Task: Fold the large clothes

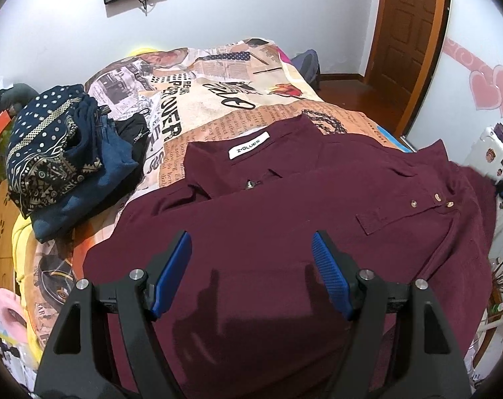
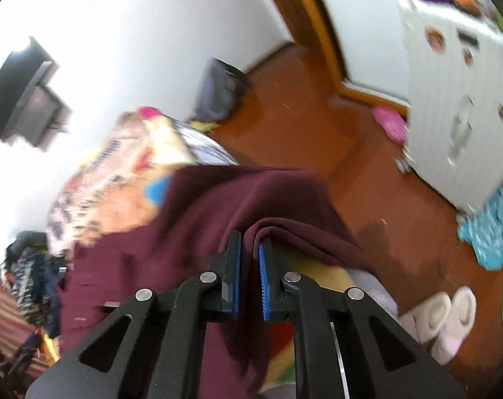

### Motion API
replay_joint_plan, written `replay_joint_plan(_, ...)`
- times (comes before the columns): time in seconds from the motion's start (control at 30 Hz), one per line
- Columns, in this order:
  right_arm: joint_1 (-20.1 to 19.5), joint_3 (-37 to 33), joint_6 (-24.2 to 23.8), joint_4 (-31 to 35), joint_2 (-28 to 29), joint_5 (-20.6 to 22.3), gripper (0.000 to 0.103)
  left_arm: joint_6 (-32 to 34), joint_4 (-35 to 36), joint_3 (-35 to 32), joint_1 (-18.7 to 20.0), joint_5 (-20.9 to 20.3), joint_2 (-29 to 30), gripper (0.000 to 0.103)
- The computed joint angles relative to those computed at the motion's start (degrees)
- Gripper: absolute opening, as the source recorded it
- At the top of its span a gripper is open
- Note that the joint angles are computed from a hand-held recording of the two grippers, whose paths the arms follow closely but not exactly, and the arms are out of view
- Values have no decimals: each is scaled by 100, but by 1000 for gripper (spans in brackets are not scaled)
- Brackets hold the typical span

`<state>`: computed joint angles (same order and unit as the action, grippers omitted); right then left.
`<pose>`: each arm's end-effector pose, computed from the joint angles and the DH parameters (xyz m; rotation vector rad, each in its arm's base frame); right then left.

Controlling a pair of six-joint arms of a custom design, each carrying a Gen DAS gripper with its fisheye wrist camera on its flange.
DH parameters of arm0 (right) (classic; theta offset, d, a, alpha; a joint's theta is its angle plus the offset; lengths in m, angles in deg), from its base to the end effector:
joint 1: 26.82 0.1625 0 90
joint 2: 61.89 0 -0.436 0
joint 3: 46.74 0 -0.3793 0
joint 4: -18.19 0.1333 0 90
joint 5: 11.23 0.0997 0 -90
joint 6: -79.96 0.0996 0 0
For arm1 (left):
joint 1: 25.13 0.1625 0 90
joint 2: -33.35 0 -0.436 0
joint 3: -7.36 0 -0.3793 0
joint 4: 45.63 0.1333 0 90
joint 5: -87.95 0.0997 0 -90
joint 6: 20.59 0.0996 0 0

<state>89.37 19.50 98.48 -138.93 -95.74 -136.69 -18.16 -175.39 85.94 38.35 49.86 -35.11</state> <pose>0.4255 -0.6940 0.1923 -0.0853 -2.6079 1.0666 -0.1010 -0.6766 0.4973 0.2799 2.2356 -0.8052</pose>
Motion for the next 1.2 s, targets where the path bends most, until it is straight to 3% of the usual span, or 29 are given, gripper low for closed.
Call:
replay_joint_plan(0.27, 587, -769, -1464, -530, 323, 772, 8, 122, -307, 160, -34, -50, -162, 74)
replay_joint_plan(0.43, 767, -1267, -2066, 102, 680, 1219, 8, 148, -410, 258, -43, -65, -254, 74)
replay_joint_plan(0.67, 555, -1683, -1519, 1655, 1160, 1817, 8, 12, -290, 339, -12, -139, -377, 74)
replay_joint_plan(0.93, 671, -1704, -1334, 1865, 1221, 1367, 11, 245, -476, 476, -69, 12, -393, 74)
replay_joint_plan(1.03, 726, -1850, -1201, 2113, 1180, 1138, 27, 254, -492, 465, -76, -41, -364, 74)
replay_joint_plan(1.1, 746, -1816, -1117, 2036, 1139, 1007, 45, 253, -491, 453, -79, -82, -348, 74)
replay_joint_plan(1.2, 738, -1484, -873, 1653, 894, 851, 51, 276, -487, 427, -79, -98, -307, 74)
